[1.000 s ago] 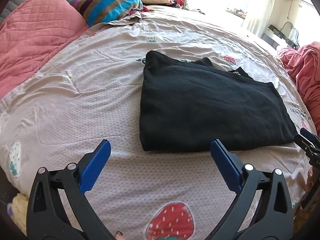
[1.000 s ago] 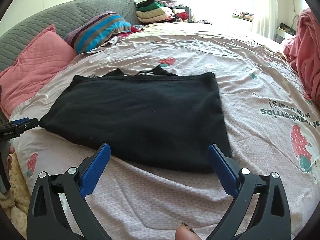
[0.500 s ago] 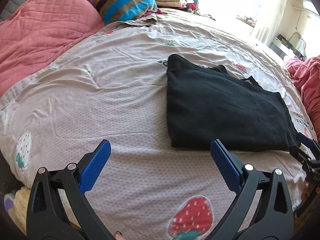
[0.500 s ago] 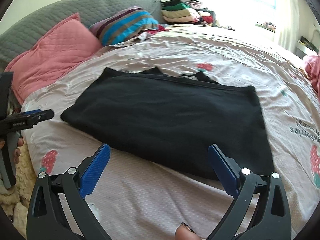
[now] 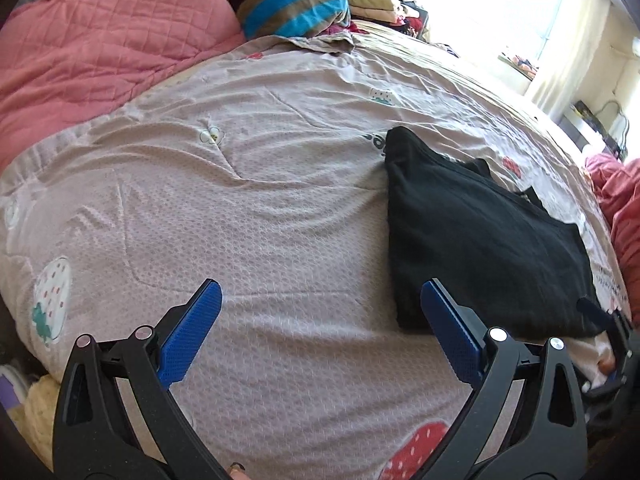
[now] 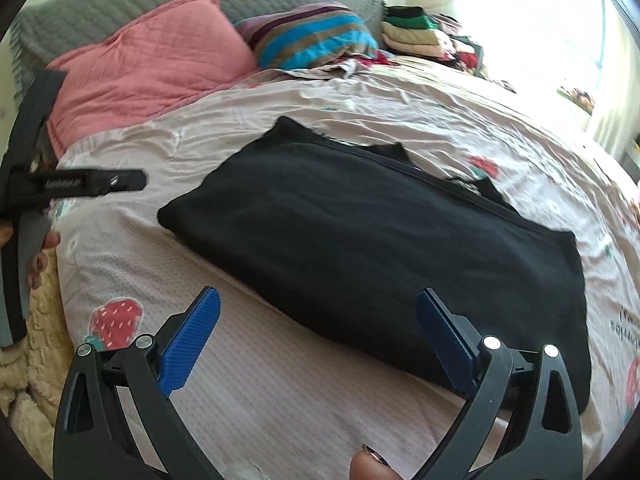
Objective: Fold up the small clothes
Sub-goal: 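Grasp the sweatshirt edge with the right tool while the left tool grasps it too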
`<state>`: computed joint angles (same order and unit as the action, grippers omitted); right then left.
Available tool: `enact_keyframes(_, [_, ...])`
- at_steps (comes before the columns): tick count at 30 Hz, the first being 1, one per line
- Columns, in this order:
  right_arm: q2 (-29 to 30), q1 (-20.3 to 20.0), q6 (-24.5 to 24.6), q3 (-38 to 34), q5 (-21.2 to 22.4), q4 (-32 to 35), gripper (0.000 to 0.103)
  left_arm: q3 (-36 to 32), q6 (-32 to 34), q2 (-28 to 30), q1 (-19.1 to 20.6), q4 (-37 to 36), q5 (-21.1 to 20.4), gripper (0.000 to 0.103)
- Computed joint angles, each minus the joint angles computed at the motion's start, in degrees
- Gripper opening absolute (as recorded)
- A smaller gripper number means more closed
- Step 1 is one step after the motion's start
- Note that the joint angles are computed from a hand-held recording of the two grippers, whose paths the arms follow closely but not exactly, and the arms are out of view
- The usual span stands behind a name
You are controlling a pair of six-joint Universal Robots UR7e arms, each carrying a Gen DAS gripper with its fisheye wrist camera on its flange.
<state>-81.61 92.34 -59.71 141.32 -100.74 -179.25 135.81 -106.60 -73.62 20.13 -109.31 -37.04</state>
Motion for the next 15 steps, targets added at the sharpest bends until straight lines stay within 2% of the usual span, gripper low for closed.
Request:
enact_keyframes(4, [5.06,2.28,-2.02,0.13,-1.79,-5.47,0.098,0.04,3.5,-0.46,2.48,-2.89,0.91,0.093])
enact_keyframes(9, [14.09,5.46,-6.4,-0.33,-6.02,-16.35,0.098,-0.46,9.35,-0.72,6.25,-7.72,2.3,0.093])
enact_keyframes(15, [22.44,7.79,-11.23,-1.6,-8.95,-24.76,0.098,-1.49,17.28,0.74,10.48,-14.56,2.77,0.093])
